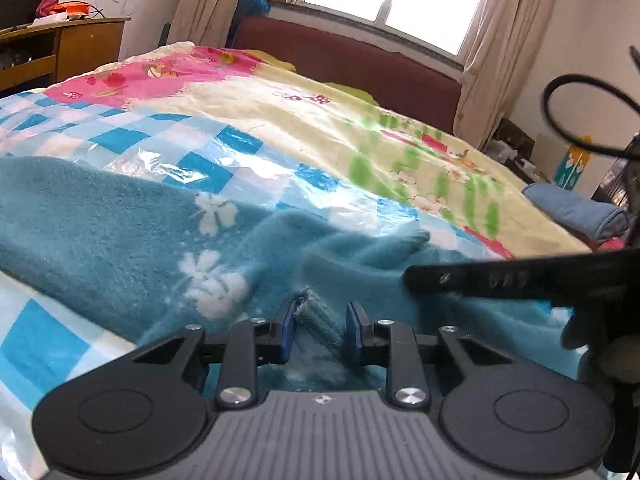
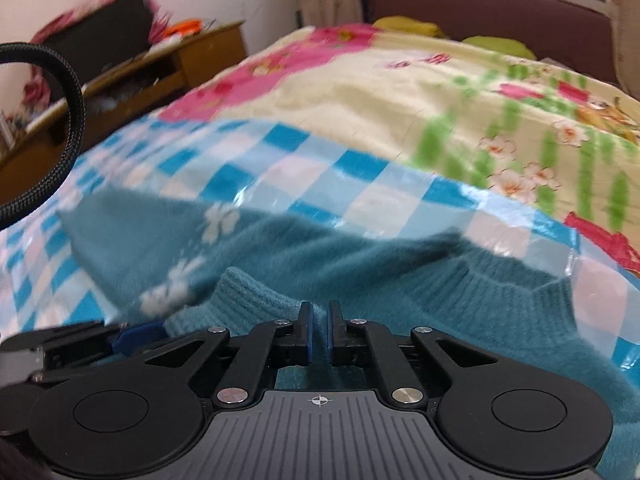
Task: Fold small clothes
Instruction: 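Grasp the other sleeve cuff with the left gripper and lift it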
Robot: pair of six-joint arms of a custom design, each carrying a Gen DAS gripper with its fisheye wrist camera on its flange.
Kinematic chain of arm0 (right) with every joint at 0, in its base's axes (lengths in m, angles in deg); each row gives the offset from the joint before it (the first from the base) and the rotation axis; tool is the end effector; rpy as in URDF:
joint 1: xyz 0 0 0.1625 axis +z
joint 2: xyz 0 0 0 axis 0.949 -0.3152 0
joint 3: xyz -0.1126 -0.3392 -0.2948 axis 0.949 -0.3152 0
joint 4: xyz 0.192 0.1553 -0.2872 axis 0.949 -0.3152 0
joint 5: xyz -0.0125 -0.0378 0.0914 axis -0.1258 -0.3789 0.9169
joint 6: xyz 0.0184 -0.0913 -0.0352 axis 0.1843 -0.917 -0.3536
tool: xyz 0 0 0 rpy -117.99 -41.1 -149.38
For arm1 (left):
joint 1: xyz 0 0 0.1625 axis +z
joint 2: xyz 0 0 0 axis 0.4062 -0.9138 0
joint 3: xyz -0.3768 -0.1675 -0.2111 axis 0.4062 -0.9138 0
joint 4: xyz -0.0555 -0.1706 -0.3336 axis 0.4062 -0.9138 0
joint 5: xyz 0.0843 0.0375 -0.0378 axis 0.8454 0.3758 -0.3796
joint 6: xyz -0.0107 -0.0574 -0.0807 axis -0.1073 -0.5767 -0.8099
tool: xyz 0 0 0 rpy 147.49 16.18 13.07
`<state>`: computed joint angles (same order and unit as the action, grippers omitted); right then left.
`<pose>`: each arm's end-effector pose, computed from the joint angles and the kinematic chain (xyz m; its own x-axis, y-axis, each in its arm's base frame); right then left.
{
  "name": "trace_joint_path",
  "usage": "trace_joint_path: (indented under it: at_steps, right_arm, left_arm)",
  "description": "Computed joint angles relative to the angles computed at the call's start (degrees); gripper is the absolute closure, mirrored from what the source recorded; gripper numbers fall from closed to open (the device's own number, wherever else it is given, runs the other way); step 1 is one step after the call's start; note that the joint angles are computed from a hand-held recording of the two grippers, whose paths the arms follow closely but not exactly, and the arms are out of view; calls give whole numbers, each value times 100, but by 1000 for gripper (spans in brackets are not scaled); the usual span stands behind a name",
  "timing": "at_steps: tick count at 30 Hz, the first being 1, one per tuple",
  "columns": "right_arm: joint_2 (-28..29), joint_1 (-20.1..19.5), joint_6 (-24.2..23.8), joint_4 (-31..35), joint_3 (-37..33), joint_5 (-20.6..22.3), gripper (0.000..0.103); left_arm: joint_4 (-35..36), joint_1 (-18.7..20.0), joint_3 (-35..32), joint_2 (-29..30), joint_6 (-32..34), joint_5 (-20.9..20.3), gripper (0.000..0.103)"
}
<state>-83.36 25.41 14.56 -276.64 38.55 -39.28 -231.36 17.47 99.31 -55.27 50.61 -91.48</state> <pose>0.1765 -0.5050 0.0936 -0.6648 -0.6009 0.4438 -0.7330 0.6393 -0.2325 -0.1356 -0.4121 0.0634 -0.8810 -0.1789 -0.4379 0.2771 0.5552 -0.7842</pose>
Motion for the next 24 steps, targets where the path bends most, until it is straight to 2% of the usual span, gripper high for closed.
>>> trace_joint_path:
  at_steps: [2, 4, 5, 7, 12, 14, 16, 18, 19, 21, 24]
  right_arm:
    - [146, -54, 262, -323, -43, -94, 97]
    - [296, -54, 494, -63, -191, -431, 95]
    - [396, -19, 352, -137, -194, -617, 94]
    - [519, 62, -22, -559, -80, -683, 90]
    - [411, 288, -52, -533, -83, -631, 90]
    - [348, 369, 29, -205, -149, -632, 89]
    - [404, 530, -9, 415, -325, -1127, 84]
    - [568, 721, -122, 338, -386, -1619, 83]
    - [591, 772, -202, 223, -352, -1614, 82]
    - [487, 848, -55, 274, -292, -1253, 82]
    - [519, 1129, 107, 527, -466, -957, 82]
  left_arm:
    - [387, 154, -79, -70, -169, -61, 72]
    - [780, 222, -77, -133, -439, -28, 72]
    - [702, 225, -47, -119, -406, -48, 72]
    - [689, 141, 67, -157, -470, -6, 72]
    - [381, -55, 382, -316, -690, 74, 71]
    - [482, -116, 474, -371, -807, 45, 69]
    - [772, -106, 516, -450, -922, -12, 69]
    - [814, -132, 714, -542, -1319, -47, 69]
    - [618, -184, 848, -533, -1423, 14, 68]
    - [430, -304, 1104, -593, -1638, 281, 68]
    - [964, -405, 1379, -932, -2355, 893, 67]
